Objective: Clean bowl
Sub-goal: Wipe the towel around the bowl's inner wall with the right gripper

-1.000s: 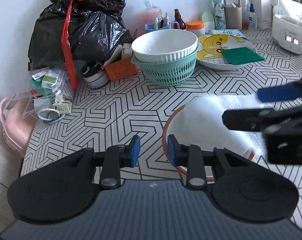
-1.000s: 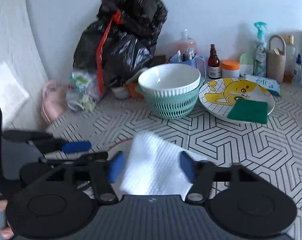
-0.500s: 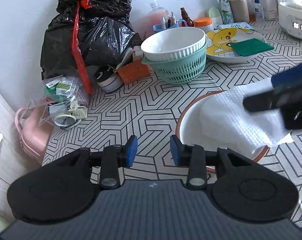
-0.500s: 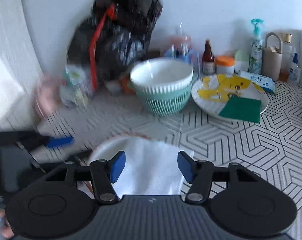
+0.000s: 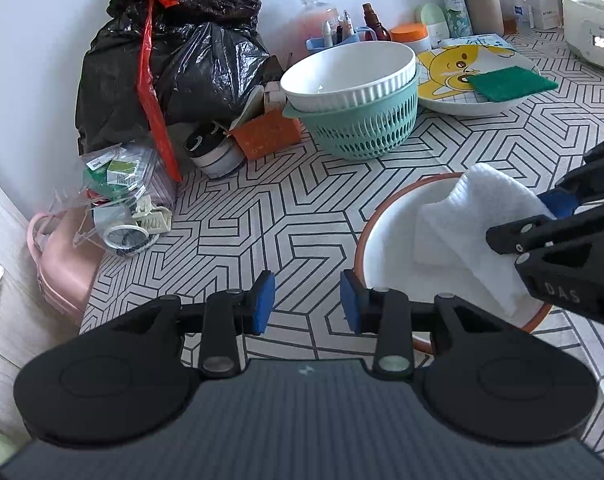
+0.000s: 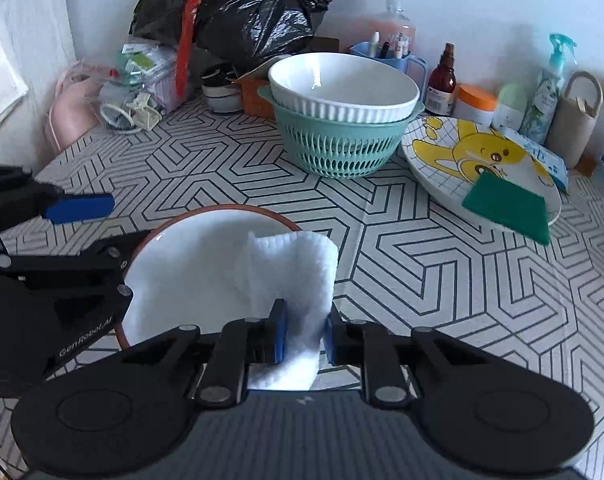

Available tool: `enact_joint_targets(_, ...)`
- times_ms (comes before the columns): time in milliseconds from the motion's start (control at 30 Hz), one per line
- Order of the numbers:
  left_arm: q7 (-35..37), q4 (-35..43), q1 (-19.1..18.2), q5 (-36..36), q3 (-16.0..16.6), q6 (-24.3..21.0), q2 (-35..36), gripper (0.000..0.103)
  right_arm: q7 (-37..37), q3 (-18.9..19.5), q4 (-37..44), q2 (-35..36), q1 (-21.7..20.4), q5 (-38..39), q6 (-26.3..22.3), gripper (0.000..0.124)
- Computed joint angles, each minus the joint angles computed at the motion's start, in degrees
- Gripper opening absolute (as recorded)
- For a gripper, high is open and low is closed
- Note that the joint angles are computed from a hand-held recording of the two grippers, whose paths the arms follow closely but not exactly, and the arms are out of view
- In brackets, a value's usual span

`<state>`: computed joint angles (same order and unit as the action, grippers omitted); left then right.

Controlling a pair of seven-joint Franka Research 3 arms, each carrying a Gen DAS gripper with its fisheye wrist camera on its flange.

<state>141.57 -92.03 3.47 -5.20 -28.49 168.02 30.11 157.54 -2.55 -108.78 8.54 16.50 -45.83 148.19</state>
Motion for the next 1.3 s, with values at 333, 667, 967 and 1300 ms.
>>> enact_joint_targets(333,3.0,0.6,2.5,-2.8,-3.1,-2.8,0.5,0.019,-4.7,-1.0,-0.6,1.1,-1.3,8.4,5.0,0.017)
enact_joint_targets(667,1.2,13.6,-1.2,-10.5,1.7,-22.8,4.5,0.0,-7.3,-1.6,-1.2,1.0,-1.4,12.3,7.0,0.017)
enact_joint_targets(967,-7.9,26.5,-6.4,-9.8,8.9,-39.2,9.2,0.0,-8.0,-2.0,-1.7,1.0,-1.4,13.5,8.1,0.017)
enact_joint_targets(1300,-10.0,24.4,-6.3,-10.5,9.9,-38.7,5.7,0.018,-8.6,-2.1,-2.1,0.8,-1.5,14.6,8.8,0.017)
